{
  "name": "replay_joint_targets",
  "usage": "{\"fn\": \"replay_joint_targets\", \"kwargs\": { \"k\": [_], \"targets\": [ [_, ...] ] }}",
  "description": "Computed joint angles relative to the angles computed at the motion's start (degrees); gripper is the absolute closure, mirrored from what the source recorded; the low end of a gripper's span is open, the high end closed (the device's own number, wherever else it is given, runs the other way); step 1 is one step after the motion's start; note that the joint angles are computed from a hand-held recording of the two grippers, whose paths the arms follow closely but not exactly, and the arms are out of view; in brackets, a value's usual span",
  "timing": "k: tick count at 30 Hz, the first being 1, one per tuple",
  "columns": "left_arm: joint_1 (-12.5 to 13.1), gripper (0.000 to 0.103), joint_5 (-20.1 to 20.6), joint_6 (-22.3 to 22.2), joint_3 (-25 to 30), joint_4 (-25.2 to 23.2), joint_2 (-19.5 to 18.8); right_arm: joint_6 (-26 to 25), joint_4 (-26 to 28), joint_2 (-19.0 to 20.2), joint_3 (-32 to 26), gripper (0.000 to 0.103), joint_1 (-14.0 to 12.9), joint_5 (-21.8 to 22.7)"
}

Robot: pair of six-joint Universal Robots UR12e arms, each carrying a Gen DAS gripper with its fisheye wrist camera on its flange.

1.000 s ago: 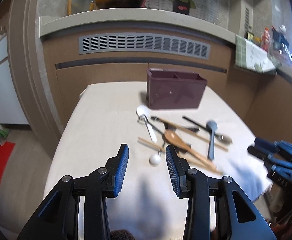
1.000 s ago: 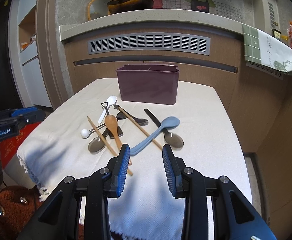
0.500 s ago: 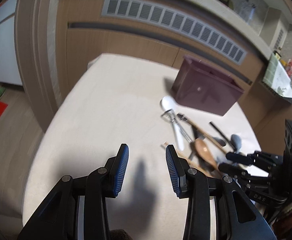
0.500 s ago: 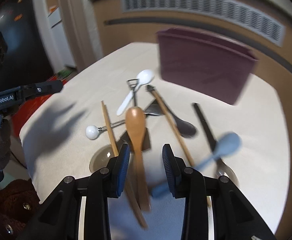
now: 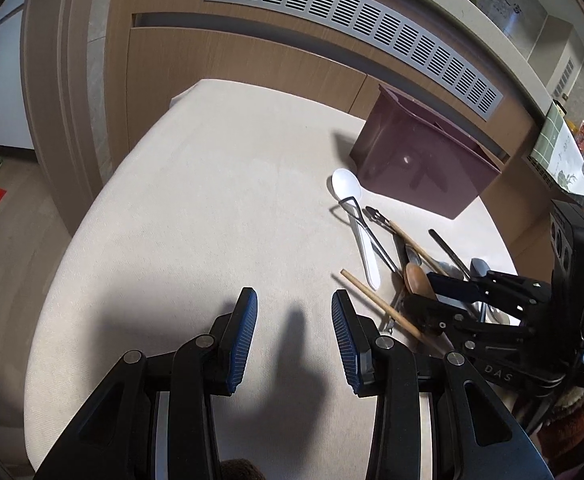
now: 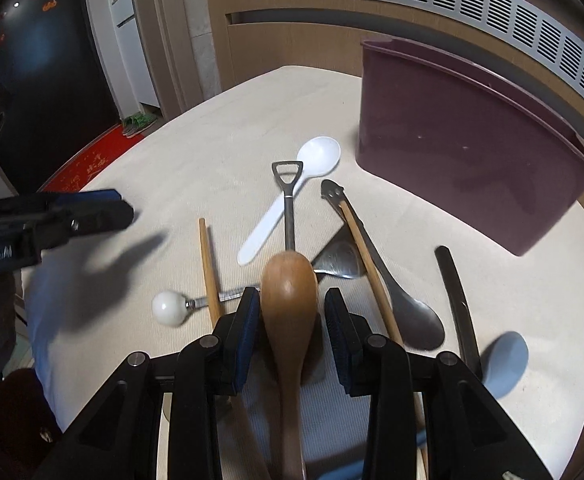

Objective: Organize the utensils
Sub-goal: 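Grasp the light wooden spoon with the right tool while the left tool grasps the white-ball-handled spoon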

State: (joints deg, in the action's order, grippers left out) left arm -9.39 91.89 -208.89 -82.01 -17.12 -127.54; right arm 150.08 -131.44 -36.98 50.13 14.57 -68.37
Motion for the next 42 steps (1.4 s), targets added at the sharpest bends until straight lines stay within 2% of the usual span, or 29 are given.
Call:
{"fn": "replay_joint_targets", "kwargs": {
  "k": [4, 7, 14, 17, 20, 25, 29, 33, 35, 37, 39, 42],
  "targets": [
    [-0.49, 0.063, 0.10, 1.79, 0.44, -0.97, 0.00, 1.36, -2.73, -0.60, 1.50, 0.076, -0.23, 1.44],
    [-1.05, 0.063, -0.02, 4.11, 1.13, -2.47, -0.20, 5.99, -7.27, -2.33, 4.70, 0.076, -1.46, 3.86],
    [-2.18, 0.063, -4.88, 12.43, 3.04, -4.30, -1.55, 13.53, -12.38, -5.50, 10.75, 0.076, -3.83, 3.75],
    [-2.49, 0.063, -4.15, 14.03, 4.37, -6.18, -2.46, 15.40, -14.28, -6.72, 13.40, 0.076, -4.41, 3.28],
    [-2.66, 0.063, -2.48, 14.40, 4.79, -5.84, -2.88, 16.85, -16.10, -7.69, 15.63, 0.076, -4.77, 3.06],
    [-3.01, 0.063, -0.45, 15.12, 5.31, -6.14, -3.25, 18.41, -17.23, -8.13, 16.82, 0.075, -5.12, 3.25],
    [-3.65, 0.063, 2.02, 17.18, 6.65, -8.79, -3.60, 19.03, -17.70, -8.20, 17.14, 0.075, -5.21, 3.71],
    [-3.74, 0.063, 2.34, 16.17, 7.29, -9.81, -3.80, 19.01, -18.77, -8.36, 17.51, 0.075, -5.17, 4.04],
    [-3.98, 0.064, 3.24, 16.14, 7.41, -9.66, -3.93, 19.09, -19.50, -8.53, 17.87, 0.075, -5.15, 4.04],
    [-4.23, 0.081, 4.50, 15.99, 7.16, -8.66, -3.93, 19.21, -20.12, -8.66, 18.13, 0.075, -5.15, 3.88],
    [-4.18, 0.081, 4.78, 15.90, 6.50, -6.51, -3.60, 19.69, -21.40, -8.90, 18.60, 0.075, -5.19, 3.54],
    [-4.07, 0.081, 5.87, 15.88, 5.28, 0.42, -2.44, 20.75, -24.11, -9.18, 18.84, 0.075, -5.36, 2.97]
  ]
}}
